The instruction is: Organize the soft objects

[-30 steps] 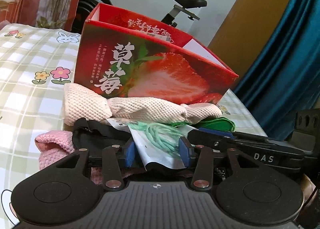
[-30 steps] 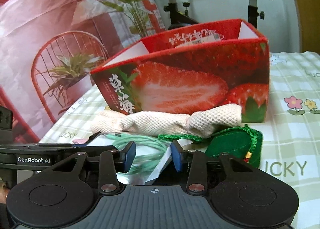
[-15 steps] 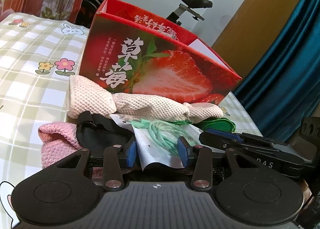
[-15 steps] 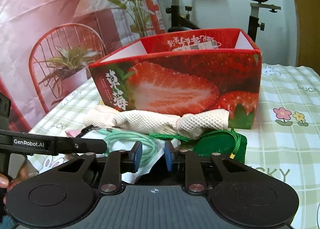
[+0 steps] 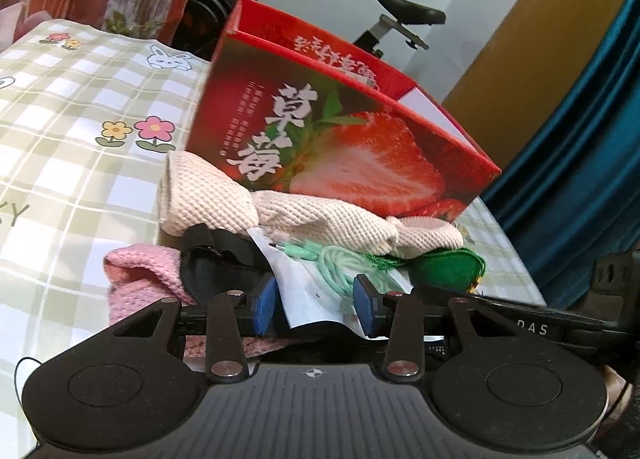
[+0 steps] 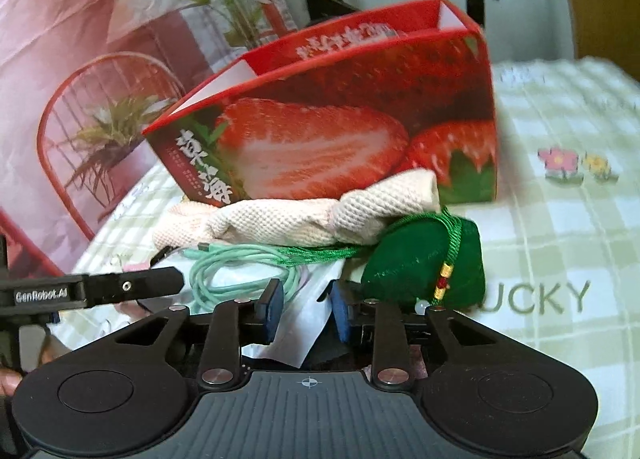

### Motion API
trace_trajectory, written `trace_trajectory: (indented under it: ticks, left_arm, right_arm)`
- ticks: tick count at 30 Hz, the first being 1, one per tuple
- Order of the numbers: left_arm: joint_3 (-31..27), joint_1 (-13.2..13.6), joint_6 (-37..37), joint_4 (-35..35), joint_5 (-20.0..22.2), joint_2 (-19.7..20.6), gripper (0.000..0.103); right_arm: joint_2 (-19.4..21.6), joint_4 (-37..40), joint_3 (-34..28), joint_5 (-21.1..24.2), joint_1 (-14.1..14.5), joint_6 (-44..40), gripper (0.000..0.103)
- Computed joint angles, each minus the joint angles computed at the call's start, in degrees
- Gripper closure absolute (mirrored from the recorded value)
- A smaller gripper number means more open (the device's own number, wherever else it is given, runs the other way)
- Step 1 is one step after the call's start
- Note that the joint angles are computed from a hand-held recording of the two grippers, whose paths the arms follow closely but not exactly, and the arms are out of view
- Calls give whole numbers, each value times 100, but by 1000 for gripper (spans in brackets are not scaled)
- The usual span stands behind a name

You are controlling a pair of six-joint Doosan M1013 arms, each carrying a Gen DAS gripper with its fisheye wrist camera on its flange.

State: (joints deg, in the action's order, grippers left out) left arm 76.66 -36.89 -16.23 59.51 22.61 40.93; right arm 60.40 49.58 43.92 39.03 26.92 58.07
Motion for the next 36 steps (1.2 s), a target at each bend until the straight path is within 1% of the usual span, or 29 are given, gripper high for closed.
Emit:
trace_trajectory:
  ticks: [1, 2, 3, 5, 8, 10, 12, 14, 15, 16, 17, 19, 22, 25, 32, 36]
  left_arm:
    - [6, 1, -5, -9, 17, -4, 61]
    - [-11, 1, 72, -84, 44, 2, 64]
    - [-32, 3, 215, -221, 74, 13, 65]
    - [-60, 9, 319, -324, 77, 30, 65]
    - [-112, 1, 489, -425, 121, 57, 65]
    - [-129, -8, 560, -453, 145, 68, 65]
    - [-126, -11, 566, -441, 138, 66, 65]
    - [-96, -13, 450, -324, 88, 54, 68]
    - [-76, -9, 341, -224, 29, 48, 69]
    - [-51, -5, 210, -92, -47, 40, 71]
    - [-34, -4, 100, 30, -108, 35, 71]
    - [-12, -9, -85, 279, -197, 26, 72]
    - [-17, -28, -163, 442, -174, 23, 74]
    - [36, -35, -469, 696, -187, -7, 77]
    - [211, -98, -1649, 2005, -132, -131, 79]
    - [253, -153, -1978, 2551, 4, -190, 79]
  right_arm:
    - [58, 14, -101, 119, -21, 150, 75]
    - [135, 22, -244, 281, -46, 369, 75]
    - [206, 13, -381, 420, -62, 564, 75]
    - [378, 18, -711, 725, -96, 1018, 74]
    - [644, 148, -1196, 1123, -127, 1553, 71]
    - [754, 95, -1410, 1236, -104, 1710, 71]
    - [744, -163, -1441, 1137, -40, 1673, 71]
    - [631, -384, -1284, 918, 25, 1453, 77]
    - [555, -478, -1168, 792, 56, 1280, 82]
    - [472, -498, -1026, 651, 78, 1103, 89]
    - [391, -456, -882, 515, 88, 934, 91]
    - [275, -205, -668, 377, 78, 574, 92]
    - [112, -18, -381, 132, 75, 109, 94]
    - [-53, 244, -84, -130, 75, -378, 95]
    - [-385, 1180, 438, -677, 81, -1803, 95]
    - [-513, 1770, 647, -894, 81, -2592, 95]
